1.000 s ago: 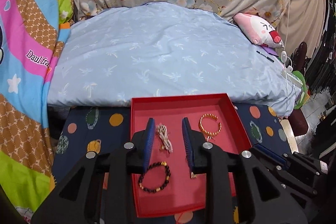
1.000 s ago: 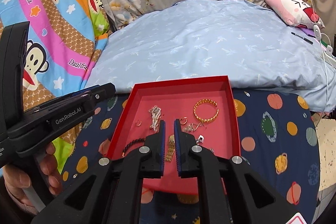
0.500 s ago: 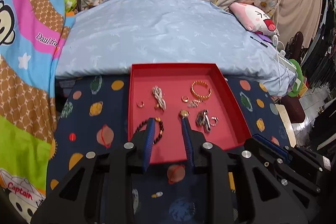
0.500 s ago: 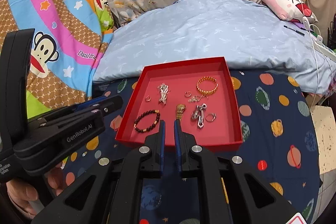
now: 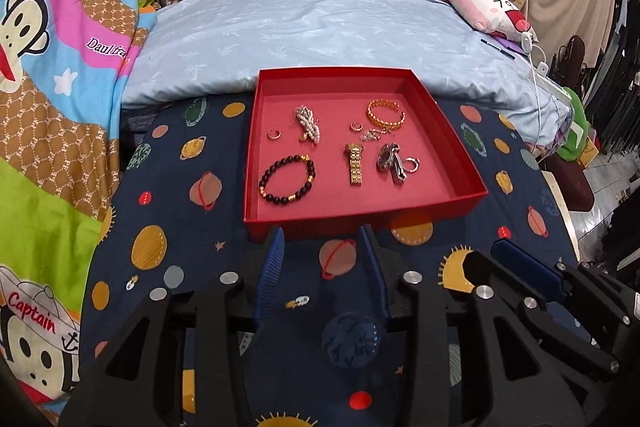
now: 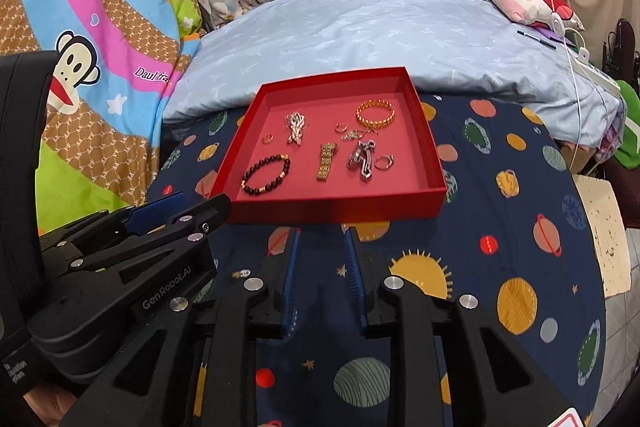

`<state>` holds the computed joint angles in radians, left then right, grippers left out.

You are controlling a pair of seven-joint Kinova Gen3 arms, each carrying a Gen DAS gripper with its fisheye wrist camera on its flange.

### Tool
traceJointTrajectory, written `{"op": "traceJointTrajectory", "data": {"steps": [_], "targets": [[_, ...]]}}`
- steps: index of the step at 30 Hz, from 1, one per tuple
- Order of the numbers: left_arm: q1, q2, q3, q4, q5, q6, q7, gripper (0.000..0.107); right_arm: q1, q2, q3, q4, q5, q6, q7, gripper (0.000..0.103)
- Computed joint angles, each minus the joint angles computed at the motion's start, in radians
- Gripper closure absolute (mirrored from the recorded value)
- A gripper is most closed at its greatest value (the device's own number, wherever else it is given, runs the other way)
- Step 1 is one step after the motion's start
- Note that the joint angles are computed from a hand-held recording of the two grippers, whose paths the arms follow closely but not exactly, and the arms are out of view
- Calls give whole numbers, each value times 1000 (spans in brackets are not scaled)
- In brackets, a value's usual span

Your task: Organize jewelry

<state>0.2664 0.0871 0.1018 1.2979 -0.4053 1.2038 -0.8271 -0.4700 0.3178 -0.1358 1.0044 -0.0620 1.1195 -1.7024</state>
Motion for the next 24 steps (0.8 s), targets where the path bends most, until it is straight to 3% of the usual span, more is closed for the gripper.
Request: {"op": "traceJointTrajectory", "data": {"steps": [12, 24], "targets": [[35, -33, 33, 56, -62, 45, 100, 56, -17, -64, 1, 104, 48, -24, -54, 74], [72, -31, 51, 63, -120, 112, 154, 54, -44, -96, -4, 156, 119, -37, -110, 70]]}}
